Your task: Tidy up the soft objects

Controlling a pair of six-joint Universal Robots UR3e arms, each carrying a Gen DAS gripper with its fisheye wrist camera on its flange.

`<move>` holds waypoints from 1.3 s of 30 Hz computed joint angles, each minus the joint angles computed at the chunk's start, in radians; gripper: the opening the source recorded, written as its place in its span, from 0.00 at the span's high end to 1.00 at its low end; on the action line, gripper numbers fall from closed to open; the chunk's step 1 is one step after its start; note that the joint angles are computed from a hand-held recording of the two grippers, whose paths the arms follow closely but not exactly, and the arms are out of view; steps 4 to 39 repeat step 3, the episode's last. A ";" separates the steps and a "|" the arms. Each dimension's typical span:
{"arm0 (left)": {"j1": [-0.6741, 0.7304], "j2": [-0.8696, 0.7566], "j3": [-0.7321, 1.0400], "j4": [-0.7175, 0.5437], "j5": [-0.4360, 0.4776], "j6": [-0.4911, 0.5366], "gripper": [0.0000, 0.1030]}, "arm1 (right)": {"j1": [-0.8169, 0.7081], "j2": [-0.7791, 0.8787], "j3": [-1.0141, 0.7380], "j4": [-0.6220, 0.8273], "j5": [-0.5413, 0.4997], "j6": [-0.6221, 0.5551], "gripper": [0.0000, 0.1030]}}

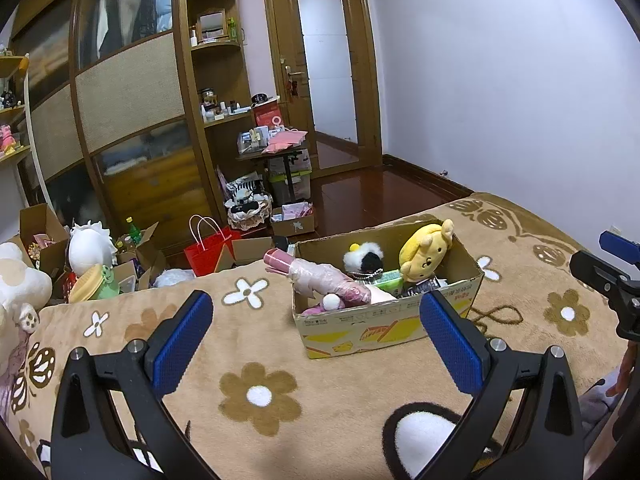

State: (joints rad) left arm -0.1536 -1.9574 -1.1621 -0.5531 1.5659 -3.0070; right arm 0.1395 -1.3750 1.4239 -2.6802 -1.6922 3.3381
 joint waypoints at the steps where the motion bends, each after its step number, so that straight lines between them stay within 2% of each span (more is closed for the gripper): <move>1: 0.001 0.000 0.000 0.000 -0.001 0.000 0.01 | 0.000 0.000 0.000 0.000 -0.001 0.000 0.00; 39: 0.002 0.001 -0.001 0.001 -0.003 0.001 0.01 | 0.000 0.000 -0.001 0.002 0.001 0.002 0.00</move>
